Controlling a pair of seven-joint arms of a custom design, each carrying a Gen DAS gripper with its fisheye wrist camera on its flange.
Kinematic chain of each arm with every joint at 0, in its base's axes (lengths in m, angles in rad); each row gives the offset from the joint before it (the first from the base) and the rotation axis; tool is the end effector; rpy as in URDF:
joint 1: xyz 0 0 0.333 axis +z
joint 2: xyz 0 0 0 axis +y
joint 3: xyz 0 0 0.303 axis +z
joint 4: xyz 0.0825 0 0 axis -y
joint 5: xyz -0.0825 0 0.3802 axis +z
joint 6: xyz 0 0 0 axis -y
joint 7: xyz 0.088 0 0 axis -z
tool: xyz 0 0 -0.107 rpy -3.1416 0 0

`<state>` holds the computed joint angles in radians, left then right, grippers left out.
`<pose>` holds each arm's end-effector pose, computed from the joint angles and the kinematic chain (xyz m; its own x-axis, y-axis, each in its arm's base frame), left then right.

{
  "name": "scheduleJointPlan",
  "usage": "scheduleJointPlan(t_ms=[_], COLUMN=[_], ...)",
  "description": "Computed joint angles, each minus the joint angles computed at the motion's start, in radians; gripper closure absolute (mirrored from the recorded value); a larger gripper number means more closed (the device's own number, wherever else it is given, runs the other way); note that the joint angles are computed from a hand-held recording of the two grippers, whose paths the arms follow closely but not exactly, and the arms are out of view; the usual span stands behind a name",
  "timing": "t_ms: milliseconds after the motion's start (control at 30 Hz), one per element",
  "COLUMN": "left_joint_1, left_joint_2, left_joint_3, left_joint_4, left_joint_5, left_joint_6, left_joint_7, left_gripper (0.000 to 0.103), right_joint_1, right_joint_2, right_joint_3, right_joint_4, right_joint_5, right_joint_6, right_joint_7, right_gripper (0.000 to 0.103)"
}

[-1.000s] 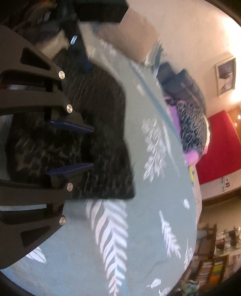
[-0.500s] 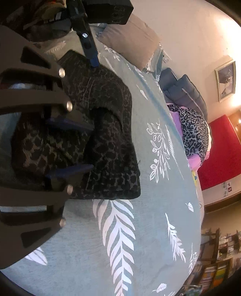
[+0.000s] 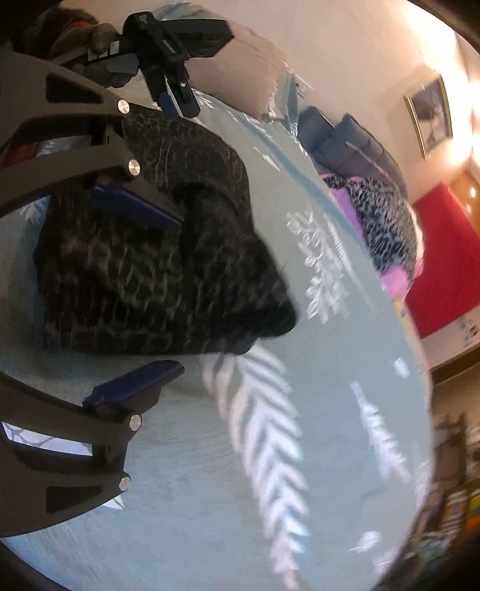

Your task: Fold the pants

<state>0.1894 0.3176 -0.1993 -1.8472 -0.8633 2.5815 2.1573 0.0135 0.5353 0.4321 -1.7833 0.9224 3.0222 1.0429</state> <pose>0.6542 0.0167 0.3862 -0.0627 -0.8690 0.4909 -0.8560 -0.2061 -0.4742 0.6483 0.2040 0.3223 0.1259 -0.8437 -0.5219 -0.8170 0.2102 -0.5369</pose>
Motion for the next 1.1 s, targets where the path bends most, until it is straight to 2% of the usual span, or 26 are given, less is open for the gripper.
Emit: scheduleJointPlan(t_ms=[100, 267, 533, 700, 733, 767, 800, 867, 933, 1033, 1100], left_joint_1=[0.011, 0.032, 0.062, 0.077, 0.083, 0.087, 0.086, 0.075, 0.074, 0.080, 0.076], left_joint_2=[0.041, 0.089, 0.123, 0.154, 0.160, 0.166, 0.168, 0.154, 0.150, 0.144, 0.117], left_joint_3=[0.011, 0.010, -0.001, -0.014, -0.019, -0.023, -0.023, -0.023, -0.022, -0.023, -0.023], left_joint_4=[0.050, 0.100, 0.145, 0.190, 0.200, 0.211, 0.213, 0.191, 0.184, 0.178, 0.147], left_joint_5=[0.025, 0.055, 0.056, 0.052, 0.047, 0.043, 0.041, 0.036, 0.029, 0.007, -0.002], left_joint_6=[-0.070, -0.136, -0.209, -0.260, -0.284, -0.306, -0.314, -0.283, -0.277, -0.283, -0.255], left_joint_7=[-0.050, -0.100, -0.077, -0.046, -0.033, -0.026, -0.025, -0.019, -0.012, 0.000, 0.033], left_gripper=[0.014, 0.014, 0.014, 0.014, 0.017, 0.024, 0.025, 0.027, 0.031, 0.042, 0.050], right_joint_1=[-0.032, -0.019, 0.029, 0.049, 0.051, 0.050, 0.046, 0.038, 0.032, 0.029, 0.045], right_joint_2=[0.022, 0.029, 0.037, 0.037, 0.036, 0.036, 0.036, 0.035, 0.032, 0.028, 0.020], right_joint_3=[0.021, -0.015, -0.088, -0.103, -0.106, -0.106, -0.101, -0.093, -0.091, -0.098, -0.114], right_joint_4=[0.022, 0.054, 0.096, 0.105, 0.106, 0.107, 0.107, 0.101, 0.095, 0.095, 0.091], right_joint_5=[0.037, 0.069, 0.093, 0.089, 0.089, 0.097, 0.112, 0.149, 0.186, 0.227, 0.226], right_joint_6=[-0.051, -0.125, -0.214, -0.254, -0.259, -0.262, -0.262, -0.258, -0.261, -0.285, -0.279], right_joint_7=[-0.020, -0.035, -0.026, -0.017, -0.017, -0.022, -0.033, -0.059, -0.079, -0.104, -0.103], right_gripper=[0.026, 0.023, 0.020, 0.020, 0.020, 0.020, 0.022, 0.027, 0.036, 0.045, 0.049])
